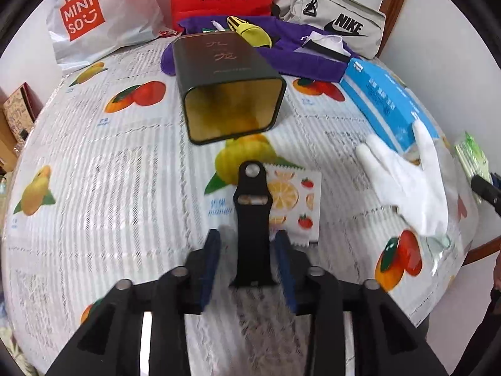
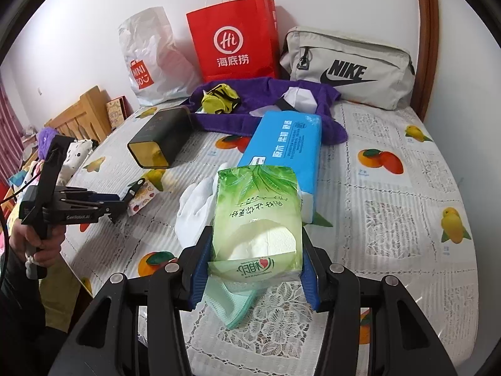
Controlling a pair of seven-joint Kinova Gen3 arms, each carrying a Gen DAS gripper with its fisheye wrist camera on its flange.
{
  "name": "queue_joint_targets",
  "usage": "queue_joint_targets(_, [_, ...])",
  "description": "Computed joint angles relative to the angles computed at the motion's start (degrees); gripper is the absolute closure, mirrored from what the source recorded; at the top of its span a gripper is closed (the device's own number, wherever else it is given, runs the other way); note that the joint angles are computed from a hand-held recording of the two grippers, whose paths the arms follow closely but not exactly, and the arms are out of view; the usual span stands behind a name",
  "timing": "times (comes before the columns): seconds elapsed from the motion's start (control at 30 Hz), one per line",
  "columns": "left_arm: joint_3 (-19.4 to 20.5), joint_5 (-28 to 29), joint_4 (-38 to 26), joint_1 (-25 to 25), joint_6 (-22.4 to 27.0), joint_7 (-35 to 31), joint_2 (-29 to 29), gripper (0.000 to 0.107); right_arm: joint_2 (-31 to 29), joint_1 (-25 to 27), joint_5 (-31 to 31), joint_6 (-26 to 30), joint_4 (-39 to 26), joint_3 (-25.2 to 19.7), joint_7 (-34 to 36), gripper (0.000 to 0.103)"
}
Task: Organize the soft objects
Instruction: 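Carry the watch strap and green wet-wipe pack over the purple towel with both grippers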
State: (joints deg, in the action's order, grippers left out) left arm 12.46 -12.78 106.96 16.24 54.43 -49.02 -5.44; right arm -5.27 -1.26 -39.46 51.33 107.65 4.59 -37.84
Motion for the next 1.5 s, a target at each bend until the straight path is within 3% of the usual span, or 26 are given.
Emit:
queue_joint_targets(0.13, [2.06, -3.69, 0.46, 1.06, 0.59, 2.81, 0.32, 0.073, -0.03, 0.02, -0.8, 0.11, 0.28, 0.23, 0.65, 0.054])
queue_joint_targets(0.17, [2.48, -5.04, 0.6, 1.42, 0.25, 3.92, 0.59, 0.084, 0.02, 0.02, -0.82, 0.07, 0.33, 0.2, 0.66, 0.054])
queue_joint_targets(0.23, [2.61, -6.86, 0.62, 2.03, -0.02, 4.86, 1.03, 0.087, 0.13, 0.02, -0.86, 0.01, 0.45, 0.13, 0.79, 0.054])
queue_joint_targets(0.43, [1.34, -5.37, 0.75, 1.79, -0.45, 3.94, -1.2, 0.088, -0.08, 0.51, -1.21, 0.77, 0.76, 0.46, 0.88, 0.054])
queue_joint_targets(0.83, [0.26, 0.13, -3.19, -3.5, -1.42, -3.12, -6.28, 0.088, -0.16, 1.55, -2.2, 2.56, -2.72, 1.61, 1.07, 0.054])
queue_joint_targets(1.1, [-2.17, 2.27, -8.55, -6.08, -3.01, -8.06, -2.76, 0.088, 4.7, 0.59, -0.58, 0.99, -9.91, -1.61, -2.7, 0.054])
queue_joint_targets(1.5, [-6.65, 4.41, -21.15, -7.86, -1.9, -14.82, 8.64, 0.088, 18.57, -1.94, 7.39, -0.24, -27.7, -8.85, -12.92, 0.054])
